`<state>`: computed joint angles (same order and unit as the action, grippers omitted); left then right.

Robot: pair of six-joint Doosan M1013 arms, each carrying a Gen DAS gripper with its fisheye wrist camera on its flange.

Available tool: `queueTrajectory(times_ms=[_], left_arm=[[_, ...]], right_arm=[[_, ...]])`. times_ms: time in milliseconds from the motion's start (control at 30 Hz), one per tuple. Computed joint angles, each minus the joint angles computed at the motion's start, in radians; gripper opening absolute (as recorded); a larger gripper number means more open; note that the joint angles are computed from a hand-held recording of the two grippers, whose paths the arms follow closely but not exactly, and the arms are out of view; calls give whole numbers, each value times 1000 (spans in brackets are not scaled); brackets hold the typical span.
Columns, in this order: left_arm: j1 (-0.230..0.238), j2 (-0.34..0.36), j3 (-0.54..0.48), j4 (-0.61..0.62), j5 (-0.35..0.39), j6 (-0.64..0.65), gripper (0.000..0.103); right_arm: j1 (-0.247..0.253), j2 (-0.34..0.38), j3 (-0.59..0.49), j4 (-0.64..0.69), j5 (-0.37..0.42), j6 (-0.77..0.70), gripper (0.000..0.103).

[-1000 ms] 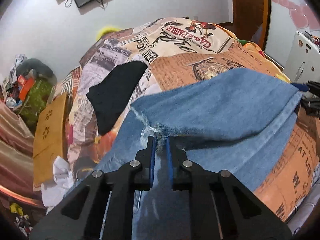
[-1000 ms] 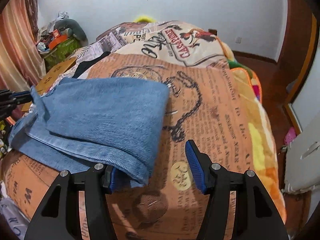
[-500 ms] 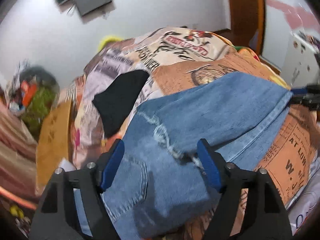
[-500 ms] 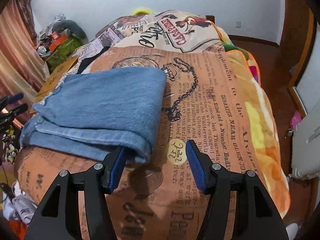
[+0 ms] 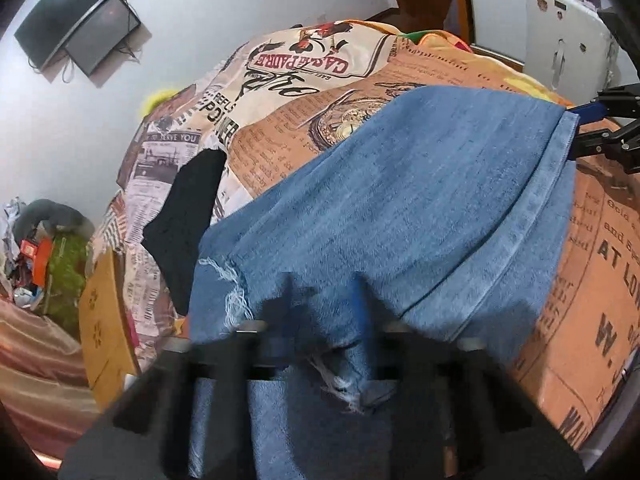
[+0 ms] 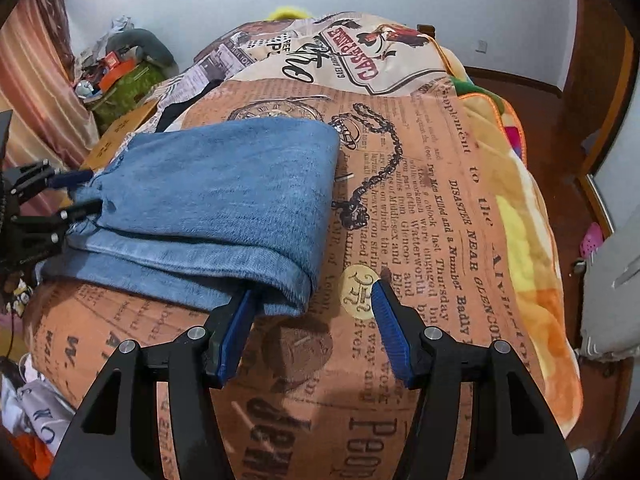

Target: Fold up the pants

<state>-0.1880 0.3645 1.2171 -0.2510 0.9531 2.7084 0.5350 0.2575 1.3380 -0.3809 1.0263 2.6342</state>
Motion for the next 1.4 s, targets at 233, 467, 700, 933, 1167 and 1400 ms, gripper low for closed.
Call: queueTrajectory(times_ms=[233,467,700,933,1167,1400], left_arm=[[22,31,-78,-31,156,-54,23],[46,8,-47,-62,138,50,64],[10,-1,7,-12,58,131,65],[-10,23,-37,24,90,-33,22],[16,-9,-44,-91,92,-31,10],[21,-5,-4,-15,153,-71,10]], right_arm=[[-6,12,-12,-19,-13,13,55],[-7,10,-4,-2,-25,14,55],[-13,4,7,7,-39,20,55],[-13,2,15,-27,-45,57,55],[-5,-12,33,-122,-56,122,55],[0,-6,28,-129,-30,128,55]])
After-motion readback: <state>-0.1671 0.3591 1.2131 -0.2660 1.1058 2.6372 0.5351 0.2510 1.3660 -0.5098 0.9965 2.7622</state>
